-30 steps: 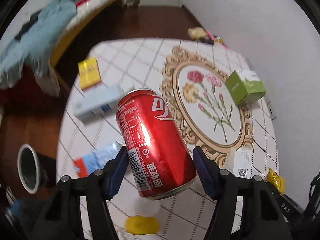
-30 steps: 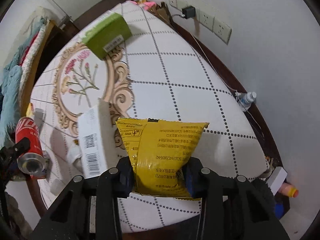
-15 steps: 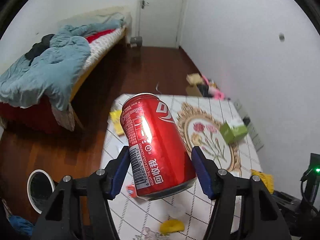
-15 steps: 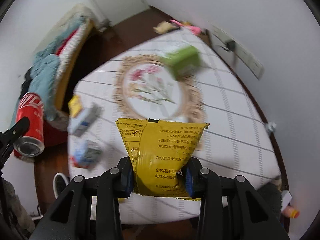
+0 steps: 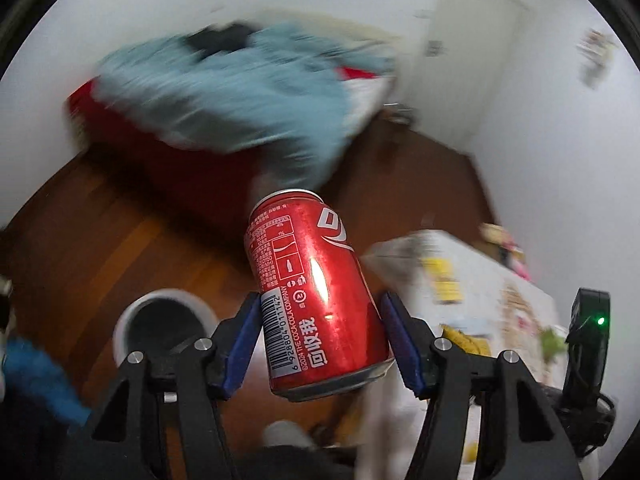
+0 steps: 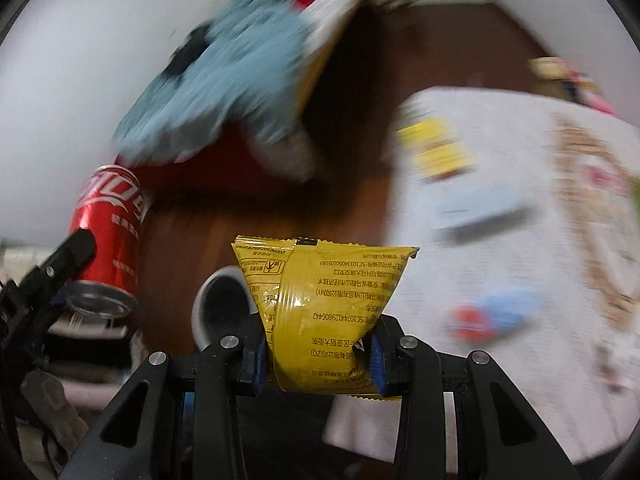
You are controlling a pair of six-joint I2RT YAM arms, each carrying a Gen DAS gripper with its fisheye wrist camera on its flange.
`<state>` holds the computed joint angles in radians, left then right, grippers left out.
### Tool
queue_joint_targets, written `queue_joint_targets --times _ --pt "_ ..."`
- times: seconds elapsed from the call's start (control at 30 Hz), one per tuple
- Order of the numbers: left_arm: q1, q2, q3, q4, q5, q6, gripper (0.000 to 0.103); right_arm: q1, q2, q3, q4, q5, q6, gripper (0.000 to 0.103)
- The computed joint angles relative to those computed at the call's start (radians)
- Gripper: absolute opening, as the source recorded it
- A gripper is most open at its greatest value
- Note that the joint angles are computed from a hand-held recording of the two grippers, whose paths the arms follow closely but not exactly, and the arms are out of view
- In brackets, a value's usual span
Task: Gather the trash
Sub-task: 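Carry both items over the white bin and open both tools to drop them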
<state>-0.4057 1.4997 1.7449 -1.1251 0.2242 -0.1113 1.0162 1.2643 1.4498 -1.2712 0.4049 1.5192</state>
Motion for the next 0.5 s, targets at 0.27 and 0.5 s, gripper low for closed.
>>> queue_joint_targets --times 0.27,0.5 --pt "0.366 0.328 -0.001 -0.006 0.049 0.164 0.058 -0.235 0.623 0.267 0.421 -0.417 -0.337 0.04" --pt "0.437 0.514 0.069 0.028 -0.003 0.146 0.084 -0.317 1.09 0.734 0.326 -0.582 -0.418 0.041"
